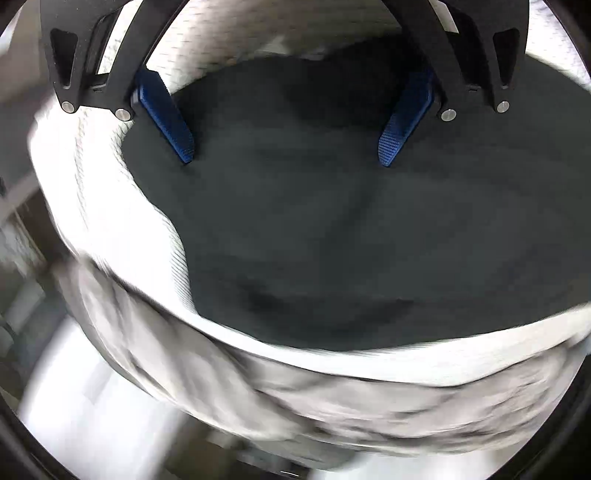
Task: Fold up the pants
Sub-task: 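Open both tools and withdraw them above the folded pants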
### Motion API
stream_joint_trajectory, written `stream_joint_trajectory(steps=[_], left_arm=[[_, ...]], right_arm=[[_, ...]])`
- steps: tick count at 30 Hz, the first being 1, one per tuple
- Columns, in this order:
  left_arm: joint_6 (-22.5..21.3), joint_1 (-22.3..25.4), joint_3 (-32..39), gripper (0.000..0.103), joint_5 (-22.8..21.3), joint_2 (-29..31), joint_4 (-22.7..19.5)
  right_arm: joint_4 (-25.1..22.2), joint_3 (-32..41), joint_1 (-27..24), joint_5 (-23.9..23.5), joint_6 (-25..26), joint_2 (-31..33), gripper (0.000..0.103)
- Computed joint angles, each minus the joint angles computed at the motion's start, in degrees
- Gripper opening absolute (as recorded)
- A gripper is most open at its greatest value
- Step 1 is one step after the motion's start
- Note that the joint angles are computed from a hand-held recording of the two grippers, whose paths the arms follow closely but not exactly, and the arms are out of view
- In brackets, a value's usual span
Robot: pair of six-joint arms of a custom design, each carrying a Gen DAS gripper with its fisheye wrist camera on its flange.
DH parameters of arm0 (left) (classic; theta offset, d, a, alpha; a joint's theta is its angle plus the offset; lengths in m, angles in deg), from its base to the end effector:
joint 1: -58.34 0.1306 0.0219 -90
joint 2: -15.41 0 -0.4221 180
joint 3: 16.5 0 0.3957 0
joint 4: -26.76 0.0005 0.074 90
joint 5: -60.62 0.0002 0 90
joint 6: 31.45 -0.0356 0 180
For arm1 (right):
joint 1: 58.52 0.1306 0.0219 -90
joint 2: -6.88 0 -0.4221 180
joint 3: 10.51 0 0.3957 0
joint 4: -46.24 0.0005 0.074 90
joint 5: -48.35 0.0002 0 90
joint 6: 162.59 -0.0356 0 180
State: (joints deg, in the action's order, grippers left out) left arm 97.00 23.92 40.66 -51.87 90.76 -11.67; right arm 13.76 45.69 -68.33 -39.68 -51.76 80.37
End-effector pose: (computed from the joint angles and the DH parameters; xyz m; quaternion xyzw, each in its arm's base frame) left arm 0.2959 -0.1869 0.3261 -0.0890 0.9369 -0.0170 0.3376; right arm 0.3450 -0.0614 0.3339 -0.0843 0.9351 -0.1064 0.3274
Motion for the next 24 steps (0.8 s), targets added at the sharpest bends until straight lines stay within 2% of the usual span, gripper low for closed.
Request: stream_joint_trajectory(steps=[1, 3, 4, 8, 9, 11, 14, 16, 17, 20, 23, 24], left_arm=[[1.09, -0.10, 0.05, 0.102, -0.44, -0.22, -0.86], [1.83, 0.67, 0.45, 0.102, -0.58, -1.07, -2.11], [0.42, 2.34, 0.52, 0.102, 0.41, -1.24, -1.14], [-1.40, 2.25, 2.05, 0.102, 0.98, -2.30, 3.64], [-1.47, 1.98, 2.87, 0.102, 1.38, -1.54, 4.13], [-1.84, 1.70, 4.40, 0.102, 2.64, 0.49, 4.49], [-3.80, 1.95, 6.66, 0.102, 5.07, 4.93, 3.31], [-4.42, 1.66, 7.83, 0.102, 4.61, 7.70, 0.82], [-4.29, 1.66, 8.00, 0.102, 3.94, 8.53, -0.74], [-4.33, 2.04, 5.45, 0.102, 4.36, 6.13, 0.32], [-1.61, 2.77, 4.11, 0.102, 1.61, 4.46, -2.36], [-0.31, 3.30, 3.44, 0.102, 1.37, 3.65, -2.53]], right_arm=[[-1.81, 1.07, -2.10, -4.05, -1.75, 0.82, 0.100], [-2.17, 1.23, -2.23, -4.04, -3.51, -0.01, 0.100], [-2.01, 1.26, -0.62, -3.06, -3.96, -1.24, 0.101], [2.25, -0.35, 5.86, -5.01, -6.34, -7.74, 0.101], [1.74, -0.28, 7.04, -9.40, -7.78, -8.47, 0.101], [-1.53, 1.27, 10.01, -14.50, -8.23, -6.78, 0.101], [-3.56, 1.61, 15.32, -16.26, -6.48, -4.97, 0.101], [-7.77, 2.67, 17.45, -17.42, -3.73, -1.81, 0.100], [-8.08, 2.72, 18.12, -15.75, -2.81, -0.40, 0.100], [-3.63, 0.80, 15.99, -3.87, 0.35, 1.11, 0.100], [-0.65, 1.88, 9.17, 4.27, -3.71, 2.56, 0.099], [0.14, 2.20, 6.88, 4.71, -4.62, 2.95, 0.099]])
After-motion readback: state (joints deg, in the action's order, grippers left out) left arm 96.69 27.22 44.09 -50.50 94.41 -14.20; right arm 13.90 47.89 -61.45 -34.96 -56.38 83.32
